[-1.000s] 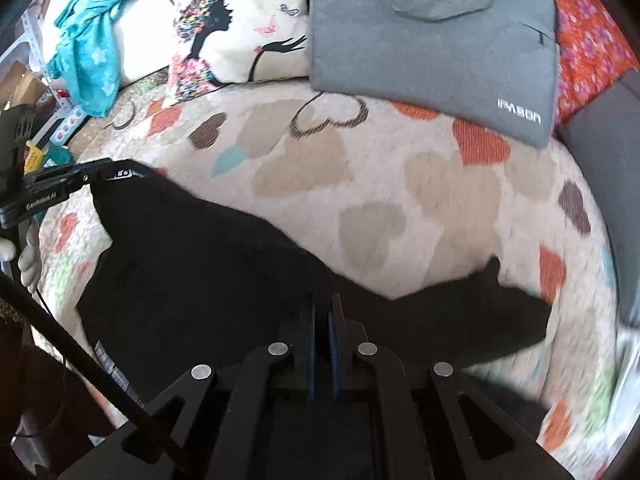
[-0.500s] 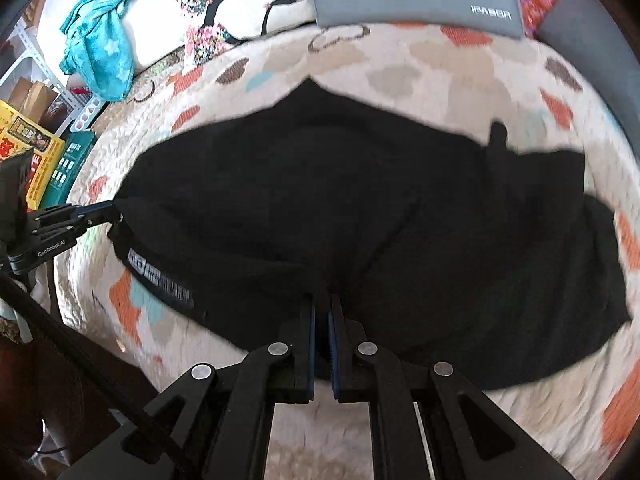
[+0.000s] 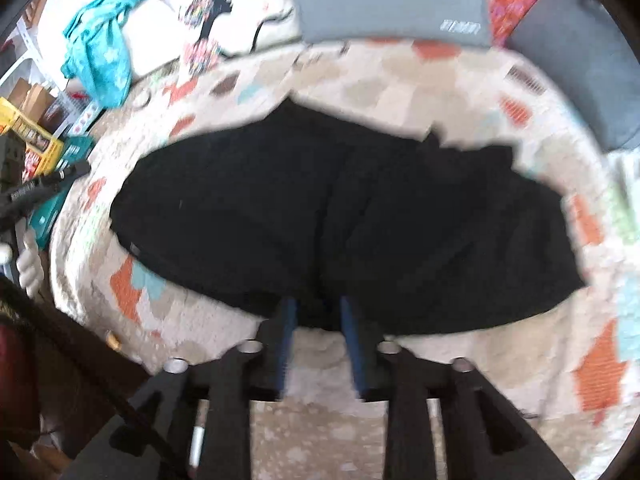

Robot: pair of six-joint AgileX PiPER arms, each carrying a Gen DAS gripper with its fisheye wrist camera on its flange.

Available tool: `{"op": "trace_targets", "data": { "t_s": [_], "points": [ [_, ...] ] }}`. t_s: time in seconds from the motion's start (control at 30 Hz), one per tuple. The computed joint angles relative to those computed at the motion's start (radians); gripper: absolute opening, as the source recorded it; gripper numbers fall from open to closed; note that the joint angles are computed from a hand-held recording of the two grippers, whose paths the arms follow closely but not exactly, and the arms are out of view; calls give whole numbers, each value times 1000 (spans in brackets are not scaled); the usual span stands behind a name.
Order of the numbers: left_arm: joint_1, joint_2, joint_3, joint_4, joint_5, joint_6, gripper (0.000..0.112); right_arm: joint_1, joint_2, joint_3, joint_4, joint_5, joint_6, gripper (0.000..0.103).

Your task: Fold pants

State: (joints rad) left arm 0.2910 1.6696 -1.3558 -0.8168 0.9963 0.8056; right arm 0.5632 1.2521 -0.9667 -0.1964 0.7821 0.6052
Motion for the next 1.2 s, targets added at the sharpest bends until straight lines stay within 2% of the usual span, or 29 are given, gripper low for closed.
{"op": "trace_targets", "data": {
  "t_s": [0.07, 0.13, 0.2, 0.3, 0.33, 0.4, 0.43, 0.5, 0.57, 0.6, 0.63, 0.67, 0.7, 0.73, 0.77, 0.83, 0.9, 1.0, 1.03, 1.13, 1.2],
  "points": [
    [-91, 22, -14, 59, -28, -62, 29, 19, 14, -74, -151, 64, 93, 52],
    [-171, 30, -10, 133, -75, -117, 29, -17, 53, -150, -184, 78, 88, 56],
    [-244, 44, -4, 203, -113, -160, 29, -102, 98, -207, -64, 37, -45, 56],
    [-317, 71, 3, 277, -150, -217, 29, -202, 199, -251, 236, -60, -282, 54],
    [-330, 80, 1, 294, -156, -233, 29, -213, 246, -259, 336, -92, -334, 54],
    [-350, 101, 3, 338, -175, -277, 29, -222, 324, -289, 429, -92, -360, 54],
    [-355, 112, 4, 352, -183, -298, 29, -221, 373, -310, 416, -66, -331, 54],
    [-350, 120, 6, 350, -184, -310, 29, -211, 406, -331, 269, 9, -236, 50],
    [-336, 115, 8, 328, -174, -298, 29, -185, 360, -298, 69, 94, -101, 31],
    [-333, 114, 5, 331, -171, -298, 30, -179, 312, -261, -31, 161, -8, 31],
    [-333, 114, 1, 339, -169, -304, 31, -171, 265, -217, -116, 204, 82, 34],
    [-332, 115, -1, 345, -166, -310, 31, -172, 222, -182, -184, 258, 158, 43],
    [-331, 120, -8, 349, -156, -317, 31, -172, 188, -151, -252, 307, 225, 48],
    [-330, 123, -14, 349, -148, -321, 31, -197, 148, -120, -286, 353, 253, 55],
    [-330, 123, -16, 349, -147, -326, 31, -246, 97, -89, -281, 361, 252, 57],
    [-334, 125, -25, 353, -145, -340, 31, -342, 9, -42, -248, 331, 240, 57],
    [-338, 123, -23, 351, -157, -345, 31, -417, -58, -3, -174, 245, 180, 58],
    [-338, 114, -12, 328, -180, -331, 31, -512, -57, 18, 54, 84, 23, 58],
    [-337, 109, -5, 317, -188, -322, 31, -504, -33, 17, 78, 47, 10, 58],
    [-337, 103, 5, 322, -211, -326, 33, -395, 81, -26, -43, -9, 89, 58],
    [-336, 109, 4, 331, -216, -341, 33, -382, 140, -55, -69, -40, 73, 58]
  ]
}}
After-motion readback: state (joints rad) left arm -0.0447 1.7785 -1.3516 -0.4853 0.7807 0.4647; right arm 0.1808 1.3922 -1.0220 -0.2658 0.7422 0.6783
